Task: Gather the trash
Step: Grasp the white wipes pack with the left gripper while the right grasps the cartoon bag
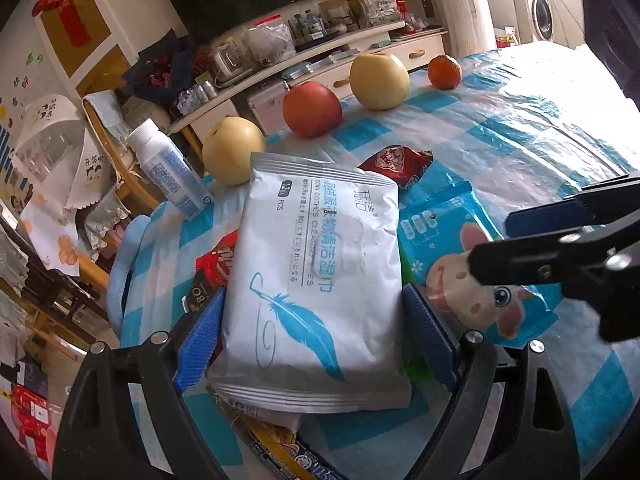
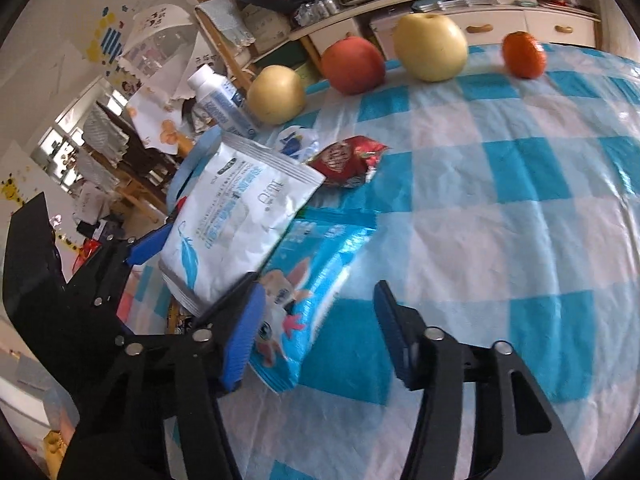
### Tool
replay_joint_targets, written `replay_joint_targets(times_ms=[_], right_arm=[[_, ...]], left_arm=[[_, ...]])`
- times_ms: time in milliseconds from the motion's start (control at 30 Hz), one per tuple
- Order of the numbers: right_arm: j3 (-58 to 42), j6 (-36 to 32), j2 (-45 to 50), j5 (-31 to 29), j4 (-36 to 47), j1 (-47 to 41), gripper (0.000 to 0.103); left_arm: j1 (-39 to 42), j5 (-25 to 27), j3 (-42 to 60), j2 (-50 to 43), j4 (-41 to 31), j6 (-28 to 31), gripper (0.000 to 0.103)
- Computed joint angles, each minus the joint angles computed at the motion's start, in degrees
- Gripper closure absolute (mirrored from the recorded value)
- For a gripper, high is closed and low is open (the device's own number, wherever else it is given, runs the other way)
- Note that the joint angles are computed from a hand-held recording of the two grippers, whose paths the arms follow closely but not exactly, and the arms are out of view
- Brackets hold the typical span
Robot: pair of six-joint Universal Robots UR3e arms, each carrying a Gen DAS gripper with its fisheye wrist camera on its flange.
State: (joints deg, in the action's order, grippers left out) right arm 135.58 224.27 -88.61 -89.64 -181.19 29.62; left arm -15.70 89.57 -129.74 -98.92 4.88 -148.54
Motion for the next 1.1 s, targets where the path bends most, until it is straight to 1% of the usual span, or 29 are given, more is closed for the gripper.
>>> replay_joint_targets(times_ms=[100,300,367,500,633,733,933,1100], right_arm=[[-2.2,-1.9,2.1,-0.2,0.4,0.1,0.053],[-5.2,-4.3,4.7,-2.6,1.8,0.9,0.053],[-5.6,-5.5,5.6,-2.1,1.2,0.7,0.059],[-8.3,-6.4,6.4,-6.1,3.9,3.4,0.063],[-9.5,-6.6,7.1,-8.0,4.6,4.8,0.068],[-10.1,-6.7,7.4,-8.9,4.8,5.4,0.072],[-11.9,-6.9,7.5,-11.8,7.1,7.1,0.075],[-12.8,-7.1,6.6,-14.8,9.0,8.2,0.076]], left_arm=[[-0.4,0.5,0.4,-0.6,0.2,-0.7,0.016],[-0.6,0.4,0.1,-1.1,1.3,-3.4,0.017],[-1.0,0.8,0.0,-1.6,2.4,-4.3,0.019],[-1.4,1.1,-0.1,-1.8,3.0,-5.6,0.022],[-0.7,-0.2,-0.4,-1.1,2.6,-6.5,0.024],[0.7,-2.3,-1.3,0.3,1.7,-7.4,0.025],[2.1,-4.3,-2.7,2.0,1.2,-8.8,0.026],[4.6,-8.1,-4.3,5.1,-1.4,-10.4,0.026]])
